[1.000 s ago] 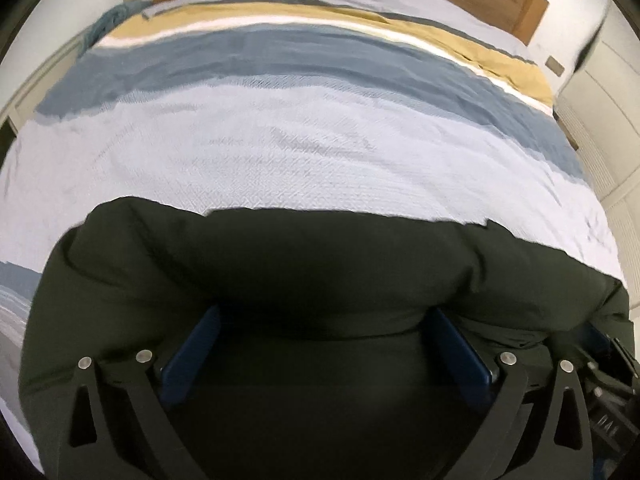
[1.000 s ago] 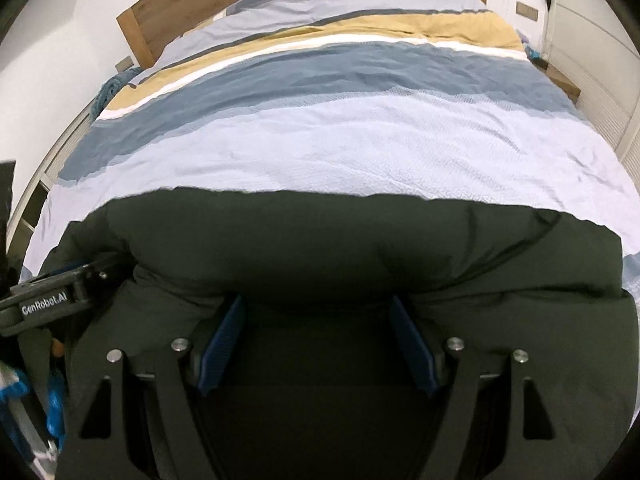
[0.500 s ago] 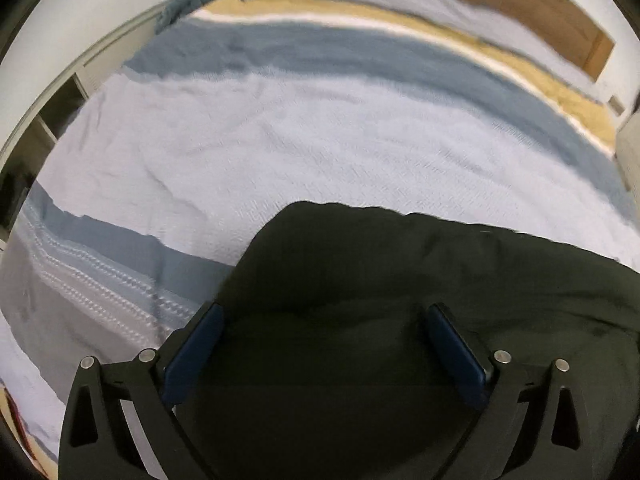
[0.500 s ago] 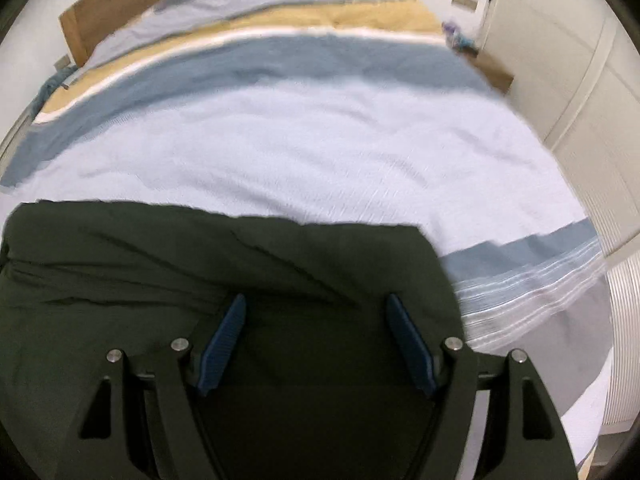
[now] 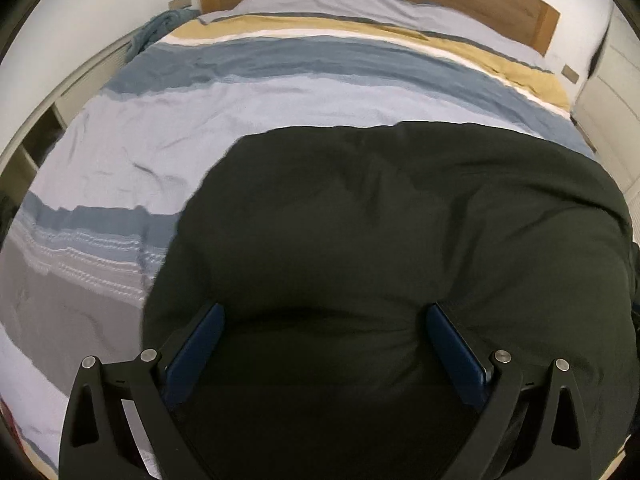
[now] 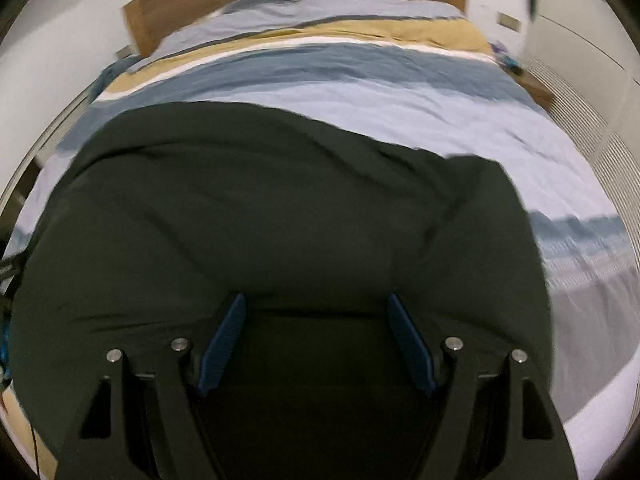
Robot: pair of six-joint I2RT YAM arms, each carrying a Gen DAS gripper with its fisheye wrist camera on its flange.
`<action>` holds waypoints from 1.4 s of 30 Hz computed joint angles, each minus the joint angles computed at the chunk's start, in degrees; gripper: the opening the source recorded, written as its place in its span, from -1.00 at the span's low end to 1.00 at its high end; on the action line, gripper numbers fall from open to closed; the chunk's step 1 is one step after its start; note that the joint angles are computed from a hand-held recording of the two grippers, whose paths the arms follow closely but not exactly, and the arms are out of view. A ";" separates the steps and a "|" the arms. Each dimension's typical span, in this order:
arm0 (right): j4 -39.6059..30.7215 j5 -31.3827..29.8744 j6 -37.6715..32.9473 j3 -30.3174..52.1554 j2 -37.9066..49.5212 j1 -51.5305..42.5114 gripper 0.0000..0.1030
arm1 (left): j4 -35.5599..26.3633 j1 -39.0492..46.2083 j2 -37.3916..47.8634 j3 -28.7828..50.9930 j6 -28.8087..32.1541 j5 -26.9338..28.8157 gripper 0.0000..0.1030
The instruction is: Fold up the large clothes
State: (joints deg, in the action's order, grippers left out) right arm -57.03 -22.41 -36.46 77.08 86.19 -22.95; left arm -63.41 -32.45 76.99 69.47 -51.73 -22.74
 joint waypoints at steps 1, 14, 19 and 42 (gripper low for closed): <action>0.26 0.81 -0.18 0.05 -0.20 -0.17 0.40 | -0.86 -0.73 -0.45 0.22 -0.36 -0.78 0.93; -14.35 -8.64 -13.08 -3.19 -13.31 -4.51 0.41 | -9.40 -17.77 -2.74 1.33 -10.93 -10.31 0.93; -12.99 -8.17 -13.86 -8.56 -16.31 -5.09 0.41 | -9.40 -20.23 -3.75 -0.94 -13.34 -11.01 0.93; -27.03 -11.52 -28.46 -8.32 -21.48 -17.30 0.56 | -19.10 -33.00 -1.87 3.20 -27.56 -13.57 0.93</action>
State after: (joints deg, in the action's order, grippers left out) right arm -84.06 -33.92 -64.92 68.75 64.71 -40.25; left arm -82.51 -65.46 75.11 72.66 -79.29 -36.30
